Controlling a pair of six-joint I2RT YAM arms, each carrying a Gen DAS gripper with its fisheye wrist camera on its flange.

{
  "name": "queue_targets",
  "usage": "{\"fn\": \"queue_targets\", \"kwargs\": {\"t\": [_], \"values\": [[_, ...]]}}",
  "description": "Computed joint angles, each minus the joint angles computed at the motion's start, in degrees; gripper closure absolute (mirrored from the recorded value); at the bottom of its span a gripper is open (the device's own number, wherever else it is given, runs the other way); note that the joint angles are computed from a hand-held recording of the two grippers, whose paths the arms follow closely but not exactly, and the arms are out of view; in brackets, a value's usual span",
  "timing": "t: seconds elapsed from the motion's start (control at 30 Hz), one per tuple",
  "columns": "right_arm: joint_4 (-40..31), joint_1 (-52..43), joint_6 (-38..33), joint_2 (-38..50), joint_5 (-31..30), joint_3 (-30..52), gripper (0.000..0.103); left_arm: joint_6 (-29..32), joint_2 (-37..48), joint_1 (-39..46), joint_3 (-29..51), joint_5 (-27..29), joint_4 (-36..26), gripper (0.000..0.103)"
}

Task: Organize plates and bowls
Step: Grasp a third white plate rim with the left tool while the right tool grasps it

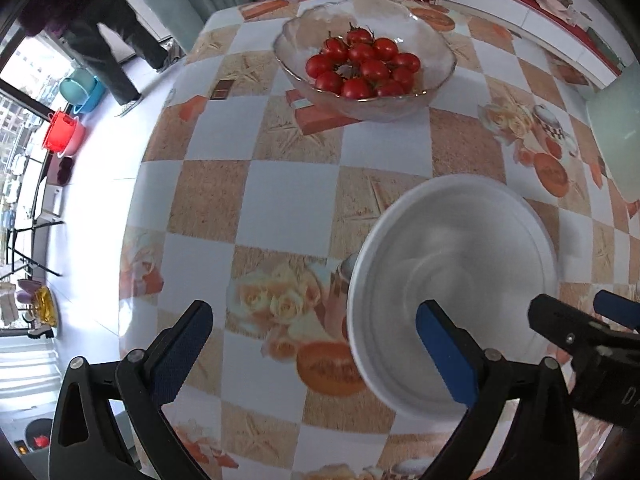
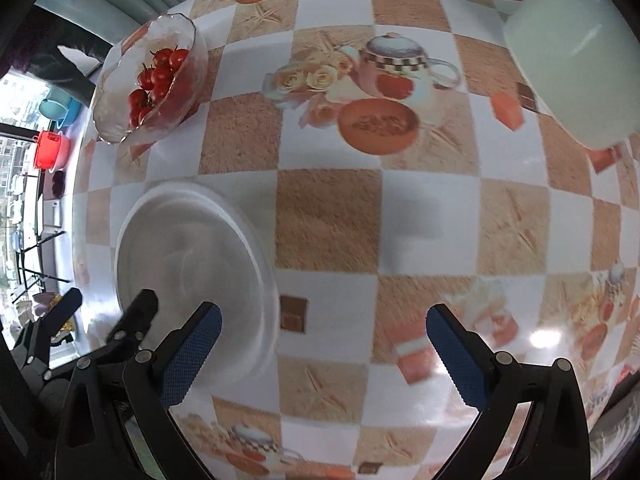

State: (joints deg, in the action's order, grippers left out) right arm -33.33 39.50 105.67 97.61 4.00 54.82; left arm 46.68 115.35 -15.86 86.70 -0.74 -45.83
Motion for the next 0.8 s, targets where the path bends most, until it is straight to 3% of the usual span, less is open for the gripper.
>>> {"fn": "queue_targets", "kwargs": {"t": [0.17,0.23,0.27,0.33,0.4,0.47,0.57,0.8], "values": [[1.9,-1.6,-2.7,3.4,-0.6,1.4,0.0,1.3,2.1,-1.2,0.1,-0.8,0.3,0.015],[3.8,-2.1,-2.9,3.8,-1.0,0.3,0.016,1.4,2.9,-1.4,0.1,-1.2,0.3,0.023],[4.6,-2.2,-2.5,4.3,-1.6,-0.1,0.032,1.3,3.7,-1.4,0.7,-1.2,-0.3,0.026],[3.2,-2.1,-2.1,4.6,-1.2,0.5,0.043,1.7,3.8,-1.3,0.7,0.1,-0.4,0.029],[3.4,-2.4,-5.3,4.9,-1.0,1.2,0.062,1.9,4.0,-1.6,0.9,1.4,-1.6,0.036],[5.9,-2.5,-5.9,4.4,-1.5,0.0,0.072,2.0,3.6,-2.0,0.4,1.6,-2.0,0.048],[8.9,-1.6,-5.0,3.8,-2.2,-1.7,0.08,2.9,2.4,-2.8,-1.4,1.6,-2.0,0.061],[13.7,4.1,-1.4,2.7,-4.1,-5.8,0.082,7.2,-3.9,-1.5,-11.4,2.2,-0.7,0.061]]}}
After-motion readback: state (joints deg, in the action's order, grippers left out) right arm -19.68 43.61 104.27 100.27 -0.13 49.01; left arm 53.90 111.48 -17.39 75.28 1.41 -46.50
